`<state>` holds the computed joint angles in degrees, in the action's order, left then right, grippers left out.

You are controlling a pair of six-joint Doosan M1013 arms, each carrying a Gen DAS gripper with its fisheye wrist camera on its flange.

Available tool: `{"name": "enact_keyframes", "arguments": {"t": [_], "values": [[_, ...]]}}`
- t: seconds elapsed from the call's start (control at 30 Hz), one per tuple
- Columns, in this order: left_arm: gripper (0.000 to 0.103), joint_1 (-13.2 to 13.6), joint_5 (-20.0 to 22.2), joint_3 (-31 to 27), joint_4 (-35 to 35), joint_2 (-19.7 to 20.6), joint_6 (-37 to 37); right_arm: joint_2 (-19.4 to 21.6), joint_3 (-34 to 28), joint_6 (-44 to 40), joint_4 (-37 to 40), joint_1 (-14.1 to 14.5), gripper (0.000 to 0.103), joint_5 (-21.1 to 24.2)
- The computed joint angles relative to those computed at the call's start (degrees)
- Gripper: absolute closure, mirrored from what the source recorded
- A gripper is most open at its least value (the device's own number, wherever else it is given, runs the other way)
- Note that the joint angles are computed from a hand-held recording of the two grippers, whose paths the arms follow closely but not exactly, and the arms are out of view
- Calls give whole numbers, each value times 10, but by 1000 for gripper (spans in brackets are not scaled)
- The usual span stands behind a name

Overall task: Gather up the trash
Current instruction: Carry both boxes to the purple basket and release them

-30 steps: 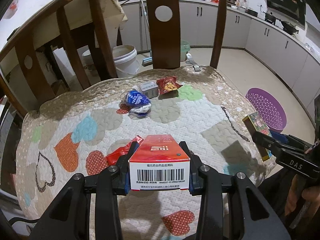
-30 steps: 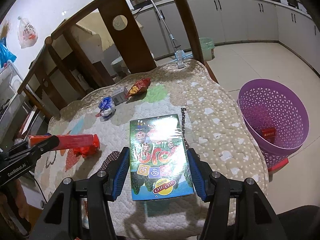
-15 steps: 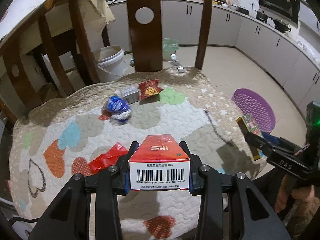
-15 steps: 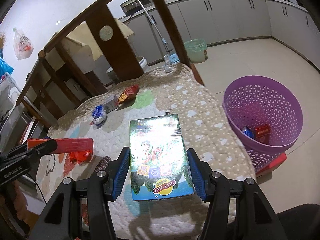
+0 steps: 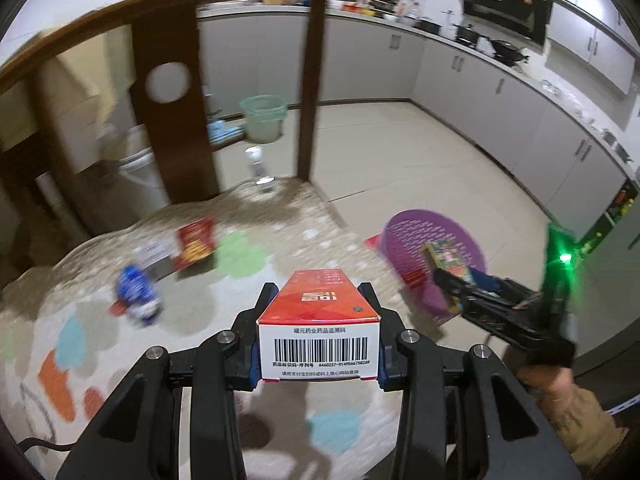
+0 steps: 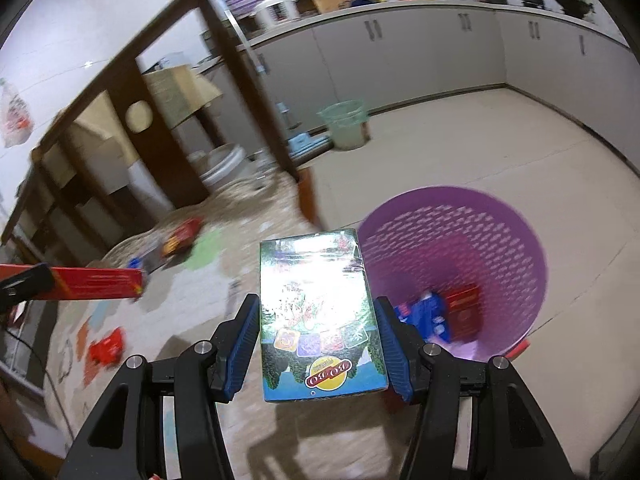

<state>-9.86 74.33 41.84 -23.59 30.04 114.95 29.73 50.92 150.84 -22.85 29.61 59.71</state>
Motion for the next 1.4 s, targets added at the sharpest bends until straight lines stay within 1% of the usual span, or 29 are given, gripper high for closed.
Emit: {"name": "enact_keyframes", "arguments": {"t": [0.07,0.27,0.4,0.57,0.73,0.97,1.07,1.1,1.13,1.2,1.3,1.4], "values": [[64,-12,22,-34,-12,22,-7,-4,13,15,-8,-11,42,-1],[64,-52,56,-104,-20,74,-11,-22,62,75,-25,-37,42,-23],[64,-77,71,-131,-14,99,-8,-31,88,117,-26,-50,42,-32],[64,-96,91,-155,4,125,-13,-36,98,136,-37,-55,42,-31],[64,-107,84,-142,20,125,1,-38,105,132,-27,-60,42,-41],[64,-112,74,-122,34,120,10,-40,112,140,-24,-62,42,-48],[58,-111,71,-117,29,117,9,-38,109,144,-29,-62,41,-40],[53,-110,65,-112,27,113,9,-38,109,147,-32,-62,40,-39],[47,-109,60,-108,25,109,9,-38,109,150,-35,-62,37,-39],[43,-106,51,-98,19,102,9,-37,106,155,-44,-60,34,-33],[42,-102,49,-86,14,91,8,-35,103,152,-47,-59,34,-28],[42,-96,35,-59,20,71,11,-34,101,148,-50,-57,34,-22]]}}
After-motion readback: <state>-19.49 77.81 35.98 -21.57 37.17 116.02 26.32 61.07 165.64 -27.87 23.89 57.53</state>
